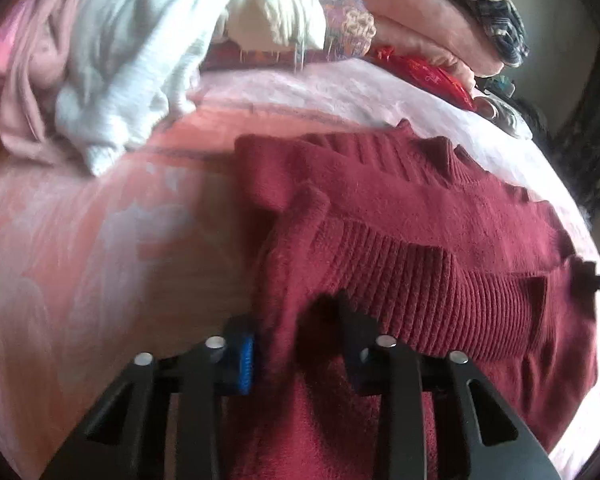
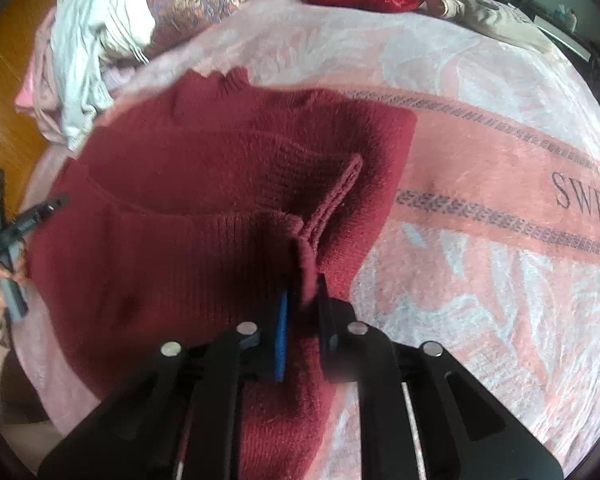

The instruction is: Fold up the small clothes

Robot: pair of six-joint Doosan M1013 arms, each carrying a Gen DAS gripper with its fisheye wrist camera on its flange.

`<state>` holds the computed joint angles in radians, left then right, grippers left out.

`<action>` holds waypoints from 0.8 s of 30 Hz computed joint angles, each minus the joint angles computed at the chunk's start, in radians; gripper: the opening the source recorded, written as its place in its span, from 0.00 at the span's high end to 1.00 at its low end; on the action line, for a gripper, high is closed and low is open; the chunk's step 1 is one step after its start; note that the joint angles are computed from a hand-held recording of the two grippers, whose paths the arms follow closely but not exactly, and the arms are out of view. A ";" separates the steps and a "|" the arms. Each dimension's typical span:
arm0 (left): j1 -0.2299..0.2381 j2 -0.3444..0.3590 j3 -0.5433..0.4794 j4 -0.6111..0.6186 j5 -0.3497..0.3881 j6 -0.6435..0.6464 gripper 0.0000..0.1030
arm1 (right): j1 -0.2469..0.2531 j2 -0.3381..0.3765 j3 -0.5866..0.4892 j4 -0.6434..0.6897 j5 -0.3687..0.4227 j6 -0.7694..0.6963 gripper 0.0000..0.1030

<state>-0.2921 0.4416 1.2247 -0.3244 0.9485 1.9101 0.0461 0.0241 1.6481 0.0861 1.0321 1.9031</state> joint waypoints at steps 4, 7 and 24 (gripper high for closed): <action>0.028 -0.029 0.029 -0.125 -0.026 0.107 0.83 | -0.014 -0.033 0.015 0.065 -0.039 -0.079 0.95; 0.035 -0.036 0.041 -0.140 -0.031 0.135 0.85 | -0.006 -0.026 0.016 0.071 -0.028 -0.095 0.95; 0.039 -0.097 0.105 -0.132 -0.029 0.162 0.92 | 0.012 -0.056 0.032 0.069 -0.035 -0.115 0.95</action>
<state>-0.2533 0.3448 1.3297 -0.4565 0.9196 2.0722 0.0584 -0.0318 1.6802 0.1552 0.9971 1.7879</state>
